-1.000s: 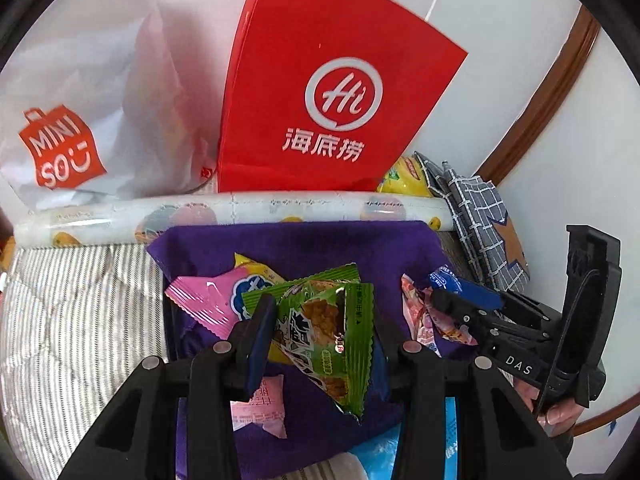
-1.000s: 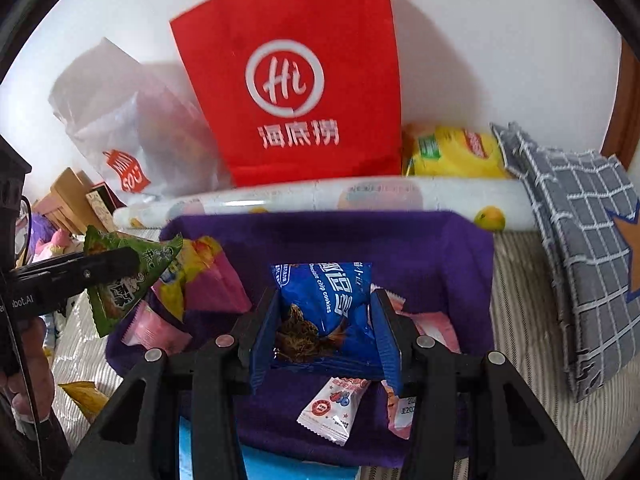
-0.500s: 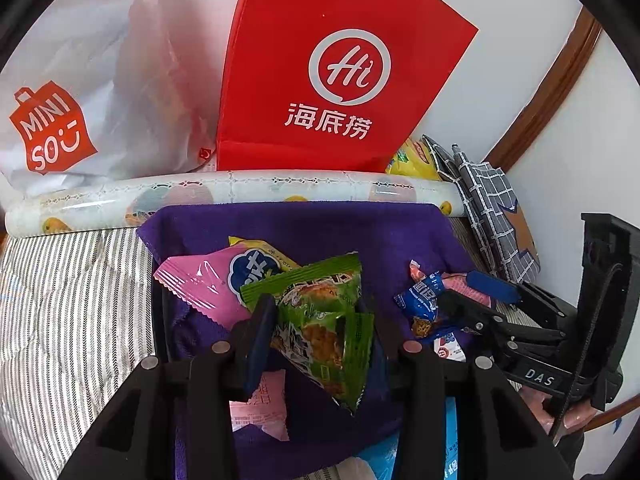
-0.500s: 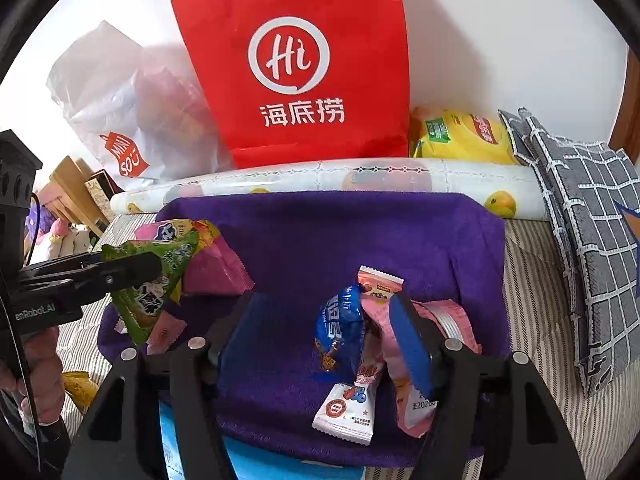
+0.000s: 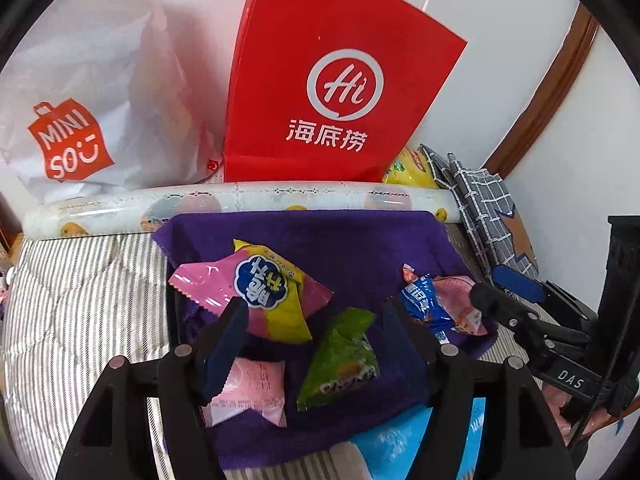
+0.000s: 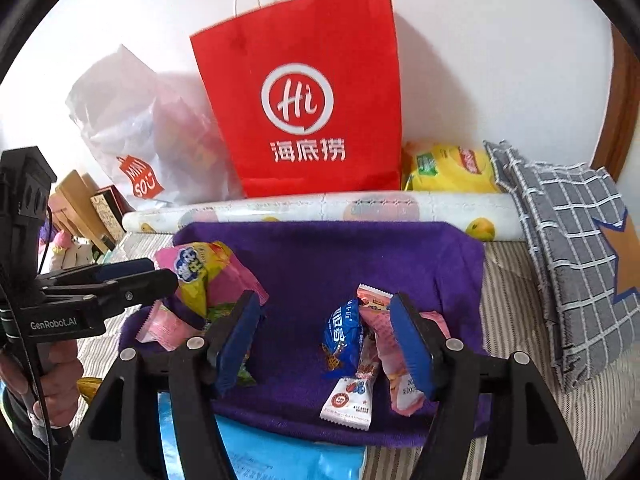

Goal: Organize snacks
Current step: 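Move both tools back toward the snacks lying on the mattress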

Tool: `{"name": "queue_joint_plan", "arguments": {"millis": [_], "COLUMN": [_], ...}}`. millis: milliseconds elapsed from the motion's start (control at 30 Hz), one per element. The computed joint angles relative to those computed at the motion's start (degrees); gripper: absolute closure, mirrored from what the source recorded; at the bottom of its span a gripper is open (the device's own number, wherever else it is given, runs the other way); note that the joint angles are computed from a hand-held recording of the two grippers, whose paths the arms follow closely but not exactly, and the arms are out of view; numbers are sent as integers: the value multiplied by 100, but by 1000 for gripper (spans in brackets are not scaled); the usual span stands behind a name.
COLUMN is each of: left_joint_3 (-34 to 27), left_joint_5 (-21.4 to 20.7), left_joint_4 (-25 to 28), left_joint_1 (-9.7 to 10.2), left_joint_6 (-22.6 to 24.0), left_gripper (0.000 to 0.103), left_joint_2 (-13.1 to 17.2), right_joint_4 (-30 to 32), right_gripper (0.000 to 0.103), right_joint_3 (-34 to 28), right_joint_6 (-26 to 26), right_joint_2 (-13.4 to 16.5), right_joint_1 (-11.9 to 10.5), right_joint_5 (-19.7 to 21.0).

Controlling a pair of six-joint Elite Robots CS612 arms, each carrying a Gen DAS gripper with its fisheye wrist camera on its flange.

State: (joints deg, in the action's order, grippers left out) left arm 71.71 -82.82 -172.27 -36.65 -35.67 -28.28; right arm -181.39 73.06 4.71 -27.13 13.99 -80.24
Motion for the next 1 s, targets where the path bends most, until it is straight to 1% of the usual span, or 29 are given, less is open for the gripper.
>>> {"name": "queue_joint_plan", "arguments": {"millis": [100, 200, 233, 267, 367, 433, 567, 667, 733, 867, 900, 1000], "left_joint_3": [231, 476, 578, 641, 928, 1150, 1499, 1793, 1982, 2283, 2343, 2557], "left_joint_5": [95, 245, 313, 356, 513, 631, 867, 1025, 1091, 1193, 1190, 1201], "left_joint_4": [-97, -199, -236, -263, -397, -508, -603, -774, -880, -969, -1030, -1118], "left_joint_1": [-38, -97, -124, -142, -215, -268, -374, -450, -485, -548, -558, -577], "left_joint_6": [-17, -39, -41, -44, -94, -169, -298, -393, -495, -680, -687, -846], "left_gripper": [34, 33, 33, 32, 32, 32, 32, 32, 32, 32, 32, 32], "left_joint_2": [-144, -296, -359, -396, -557, -673, -853, -984, -1069, -1200, -1215, -1295], "right_joint_4": [-261, -377, -417, -459, -774, -911, -1176, -1445, -1527, -1602, -1579, -1440], "right_gripper": [36, 35, 33, 29, 23, 20, 16, 15, 15, 16, 16, 26], "right_joint_3": [230, 465, 550, 613, 908, 1115, 1502, 1754, 1904, 2112, 2161, 2275], "right_joint_6": [32, -29, -50, -57, -11, 87, 362, 472, 473, 370, 355, 409], "right_joint_2": [-119, -263, -313, -348, -484, -593, -775, -853, -907, -965, -976, -989], "right_joint_1": [40, 124, 150, 162, 215, 240, 260, 268, 291, 418, 439, 451], "right_joint_5": [-197, -616, -737, -805, -1051, -1157, -1159, -1059, -980, -1138, -1085, -727]}}
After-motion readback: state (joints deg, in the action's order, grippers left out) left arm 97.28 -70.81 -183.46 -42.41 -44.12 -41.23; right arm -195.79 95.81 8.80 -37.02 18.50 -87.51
